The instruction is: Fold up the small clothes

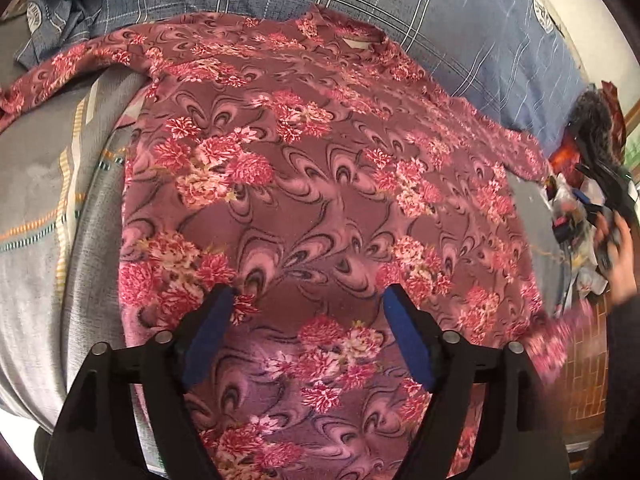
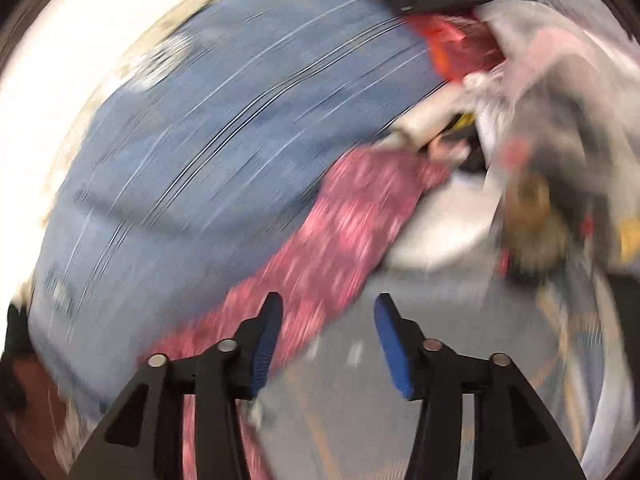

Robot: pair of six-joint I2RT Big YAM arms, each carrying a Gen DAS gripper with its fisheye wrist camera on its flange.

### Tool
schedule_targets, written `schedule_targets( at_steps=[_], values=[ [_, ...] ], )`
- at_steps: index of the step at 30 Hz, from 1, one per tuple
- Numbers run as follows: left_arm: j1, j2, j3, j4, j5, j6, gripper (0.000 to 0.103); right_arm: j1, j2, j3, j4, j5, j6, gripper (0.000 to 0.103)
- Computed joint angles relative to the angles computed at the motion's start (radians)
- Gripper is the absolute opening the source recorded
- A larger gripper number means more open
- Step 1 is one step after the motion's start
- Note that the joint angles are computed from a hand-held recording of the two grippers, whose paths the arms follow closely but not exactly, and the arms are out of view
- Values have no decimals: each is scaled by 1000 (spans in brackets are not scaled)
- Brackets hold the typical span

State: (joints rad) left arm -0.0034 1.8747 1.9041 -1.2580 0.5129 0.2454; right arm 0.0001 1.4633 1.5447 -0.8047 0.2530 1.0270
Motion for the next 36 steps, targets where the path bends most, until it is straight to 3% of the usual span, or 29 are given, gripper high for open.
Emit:
schedule_targets(
  at_steps=[5,10,12,14,15,16,17,18,19,22,24,28,34,36],
  values=[
    [1,14,28,-37,9,26,84,-100,146,134,-97,-71,67,65],
    [0,35,61,-72,13,58,85,-123,275,244,-235,-9,58,65],
    [1,44,74,-83,20,63,86,-133,276,215,-180,-12,80,65],
    [2,49,80,-87,29,63,87,-146,246,139,-62,-27,106,72],
    [2,50,81,-86,33,64,88,-150,224,95,5,-27,111,70],
    [2,51,82,-85,35,63,88,-154,201,47,81,-37,112,66],
    [0,50,81,-83,33,63,89,-157,181,7,147,-49,103,48],
    [-1,51,85,-85,31,63,89,-159,166,-22,196,-68,88,19],
    [0,52,88,-86,35,64,89,-158,156,-36,220,-83,69,12],
    [8,83,152,-136,98,67,89,-136,126,-45,214,-17,15,7],
    [12,94,191,-107,136,50,89,-121,101,-53,227,15,-18,6],
    [2,146,308,3,126,-22,89,-87,104,24,139,72,-112,6],
    [-16,396,712,-61,73,-131,89,12,165,167,54,129,-187,6],
    [-16,416,722,-28,62,-156,89,49,198,225,26,130,-210,6]
  ],
)
